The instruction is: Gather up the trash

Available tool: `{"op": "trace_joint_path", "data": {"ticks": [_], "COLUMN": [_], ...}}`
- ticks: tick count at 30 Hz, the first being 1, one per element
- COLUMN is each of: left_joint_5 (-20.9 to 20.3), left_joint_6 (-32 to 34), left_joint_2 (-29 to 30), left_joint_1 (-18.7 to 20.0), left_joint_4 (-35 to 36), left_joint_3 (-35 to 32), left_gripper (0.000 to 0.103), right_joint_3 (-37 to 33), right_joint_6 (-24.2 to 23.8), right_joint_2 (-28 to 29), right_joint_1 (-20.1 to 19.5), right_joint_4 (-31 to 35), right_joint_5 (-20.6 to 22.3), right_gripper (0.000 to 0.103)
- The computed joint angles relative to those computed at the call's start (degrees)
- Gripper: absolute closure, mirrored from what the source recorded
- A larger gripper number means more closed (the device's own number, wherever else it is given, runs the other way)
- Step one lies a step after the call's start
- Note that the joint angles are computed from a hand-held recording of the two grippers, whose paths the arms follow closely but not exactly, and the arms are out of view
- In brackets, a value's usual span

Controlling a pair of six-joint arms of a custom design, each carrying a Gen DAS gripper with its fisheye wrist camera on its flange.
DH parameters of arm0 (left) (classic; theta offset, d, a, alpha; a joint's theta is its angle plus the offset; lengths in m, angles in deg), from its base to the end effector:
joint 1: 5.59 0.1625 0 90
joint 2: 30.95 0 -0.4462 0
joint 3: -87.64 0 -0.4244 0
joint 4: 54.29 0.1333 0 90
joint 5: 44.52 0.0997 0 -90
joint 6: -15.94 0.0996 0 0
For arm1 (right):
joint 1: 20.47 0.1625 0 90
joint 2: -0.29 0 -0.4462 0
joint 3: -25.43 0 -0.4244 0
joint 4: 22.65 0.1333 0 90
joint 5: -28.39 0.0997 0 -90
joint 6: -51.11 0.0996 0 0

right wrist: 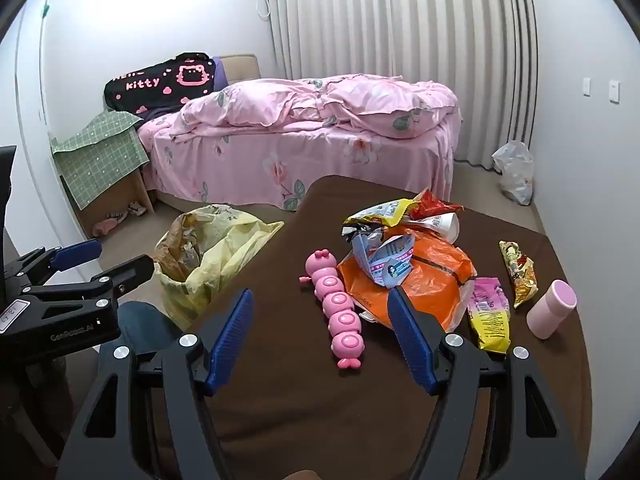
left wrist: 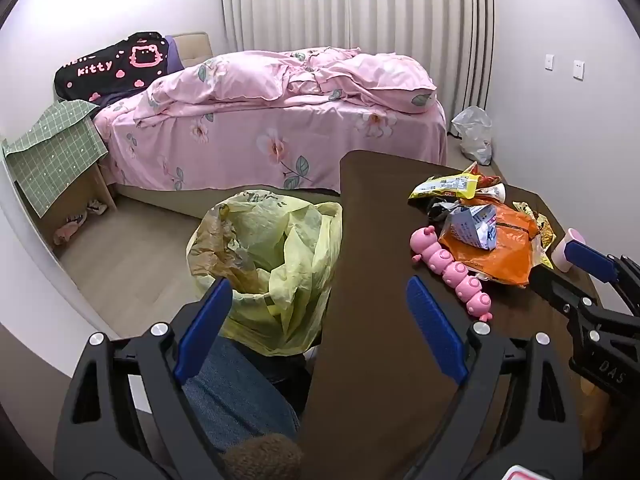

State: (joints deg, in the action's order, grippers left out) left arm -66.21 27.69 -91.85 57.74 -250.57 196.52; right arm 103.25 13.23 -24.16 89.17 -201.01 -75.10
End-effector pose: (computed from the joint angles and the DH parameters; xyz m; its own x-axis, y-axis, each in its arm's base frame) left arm -0.0607 -0.6240 0.3026 -0.6227 -0.4336 -0.6513 0.3704 0.5698 -0.7336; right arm 0.3714 -0.7133 -0.0156 -0.5893 -0.6323 0.5029 -0.8073 0.4857 -0.3353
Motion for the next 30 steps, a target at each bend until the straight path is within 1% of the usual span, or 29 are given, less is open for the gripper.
{"op": "trace_joint_path", "data": {"ticks": [6, 7, 13, 20, 30], "left_joint_5": [0.10, 0.34, 0.72, 0.56, 0.52], "left_joint_6": [0.67, 0.40, -0.01, 0.17, 0.27], "left_joint_2": [0.05, -0.03, -0.07, -0.24, 0.10], "left_joint_1": [-0.09, -0.36, -0.54, -0.40, -0.26], "left_joint_4": [-0.41, -0.08, -0.05, 0.19, 0.35], "left_joint_3": [0.13, 0.19, 0.72, 0.79, 0.28], "left_gripper": [0.018, 0.018, 0.018, 0.018, 0.018], "right_joint_3": [0.39, 0.04, -0.30, -0.38, 0.62], "right_joint_6": [0.26, 0.52, 0.60, 0.43, 0.48], "right_joint_2": [-0.19, -0.11, 0.55, 0.18, 0.02], "right_joint_1": [0.28, -0.03, -0.01, -0.09, -0.36], "right_joint_4": [1.82, 0.41, -0.12, 0.84, -0.14], "right_joint_5": [0.05, -0.05, -0.14, 0.04, 0.37], "right_gripper": [0.037, 0.037, 0.037, 0.037, 0.037]}}
